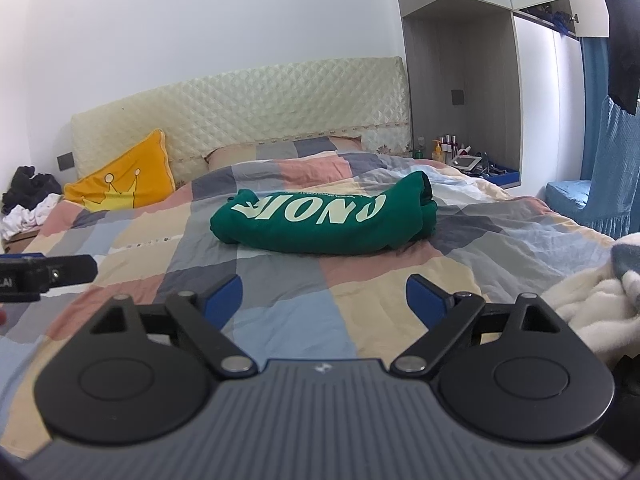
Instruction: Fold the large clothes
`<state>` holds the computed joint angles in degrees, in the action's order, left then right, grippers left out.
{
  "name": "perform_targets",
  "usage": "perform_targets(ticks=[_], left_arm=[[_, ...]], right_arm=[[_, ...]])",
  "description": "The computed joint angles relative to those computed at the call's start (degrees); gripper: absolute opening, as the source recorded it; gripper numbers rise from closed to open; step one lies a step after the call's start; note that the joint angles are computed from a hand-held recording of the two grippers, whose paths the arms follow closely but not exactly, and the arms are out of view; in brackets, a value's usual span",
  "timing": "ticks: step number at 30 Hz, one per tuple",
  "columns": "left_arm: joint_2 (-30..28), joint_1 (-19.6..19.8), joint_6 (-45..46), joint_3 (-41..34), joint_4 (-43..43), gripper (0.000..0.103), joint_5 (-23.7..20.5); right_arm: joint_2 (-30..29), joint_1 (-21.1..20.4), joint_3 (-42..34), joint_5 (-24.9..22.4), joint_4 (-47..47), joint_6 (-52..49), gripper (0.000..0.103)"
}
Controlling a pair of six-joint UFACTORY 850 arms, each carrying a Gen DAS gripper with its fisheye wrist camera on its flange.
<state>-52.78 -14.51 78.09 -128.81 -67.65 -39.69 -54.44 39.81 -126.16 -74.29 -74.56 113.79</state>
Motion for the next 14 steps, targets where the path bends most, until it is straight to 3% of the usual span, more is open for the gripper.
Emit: perform_targets(ticks=[14], left_arm=[[0.22,0.16,0.73,0.54,0.06,0.100,-0.28]], right_arm=[[-0.15,-0.18,-0.64,0.07,0.68,-0.88,0.090]])
